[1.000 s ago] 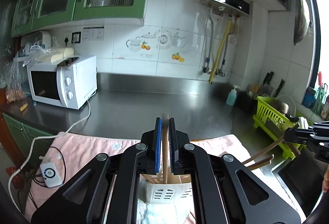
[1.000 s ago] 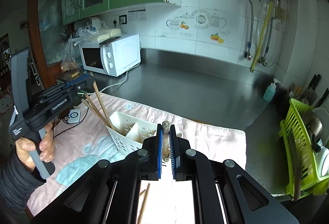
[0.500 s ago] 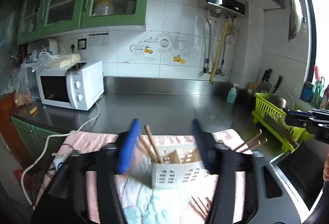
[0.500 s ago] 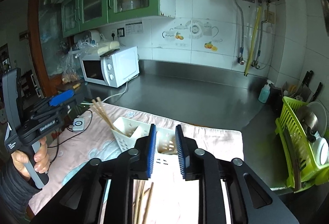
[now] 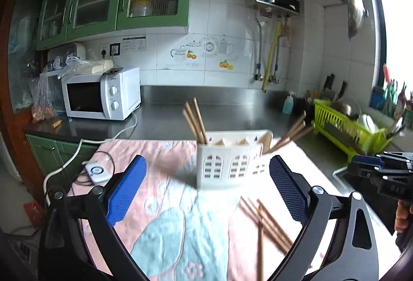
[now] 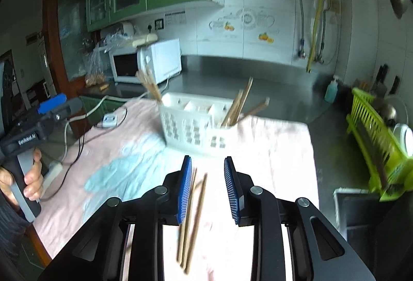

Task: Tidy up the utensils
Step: 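Lower both open tools to the remaining chopsticks on the towel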

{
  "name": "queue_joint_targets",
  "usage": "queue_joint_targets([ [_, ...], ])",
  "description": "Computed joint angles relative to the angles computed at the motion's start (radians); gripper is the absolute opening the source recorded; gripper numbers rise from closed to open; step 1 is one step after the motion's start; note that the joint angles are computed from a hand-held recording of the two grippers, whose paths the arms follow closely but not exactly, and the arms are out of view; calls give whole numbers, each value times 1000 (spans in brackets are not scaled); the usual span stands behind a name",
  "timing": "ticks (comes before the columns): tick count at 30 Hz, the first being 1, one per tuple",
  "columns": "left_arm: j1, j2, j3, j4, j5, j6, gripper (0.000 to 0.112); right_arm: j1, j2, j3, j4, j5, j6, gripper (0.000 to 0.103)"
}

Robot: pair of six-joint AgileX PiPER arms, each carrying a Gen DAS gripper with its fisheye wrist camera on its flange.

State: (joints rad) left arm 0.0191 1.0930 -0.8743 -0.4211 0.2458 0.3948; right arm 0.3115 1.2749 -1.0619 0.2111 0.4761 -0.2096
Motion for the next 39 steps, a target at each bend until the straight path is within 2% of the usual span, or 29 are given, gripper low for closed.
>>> queue_joint_targets([
  [2, -23, -24, 44, 93, -11, -85, 96, 16, -25, 72, -8, -36, 16, 26],
  [6, -40, -64, 129, 76, -15, -61, 98, 75, -56, 201, -105, -112, 134, 26],
  [9, -55, -75, 177, 116, -36, -103, 98, 78, -54, 269, -38, -147, 90, 26],
  [13, -91, -73, 231, 312, -58, -290, 98, 88, -20, 344, 19, -193, 60, 24],
  [16, -89, -68, 260, 252, -61, -230, 98, 89, 14, 380, 70, -228, 21, 21],
  [17, -91, -66, 269, 265, -63, -243, 98, 83, 29, 389, 127, -237, -29, 19],
  [19, -90, -62, 288, 206, -68, -189, 98, 75, 53, 401, 210, -252, -108, 16],
  [24, -91, -41, 318, 157, -82, -137, 97, 67, 108, 408, 350, -277, -238, 13],
  [26, -79, -28, 325, 46, -77, -25, 97, 72, 132, 404, 358, -283, -246, 10],
  [30, -93, -6, 344, 0, -85, 31, 91, 77, 171, 392, 362, -297, -245, 8],
  [32, -104, 6, 352, 2, -93, 34, 86, 70, 191, 382, 418, -293, -301, 8],
  [39, -132, 69, 365, -197, -96, 241, 73, 64, 240, 358, 416, -294, -303, 8],
])
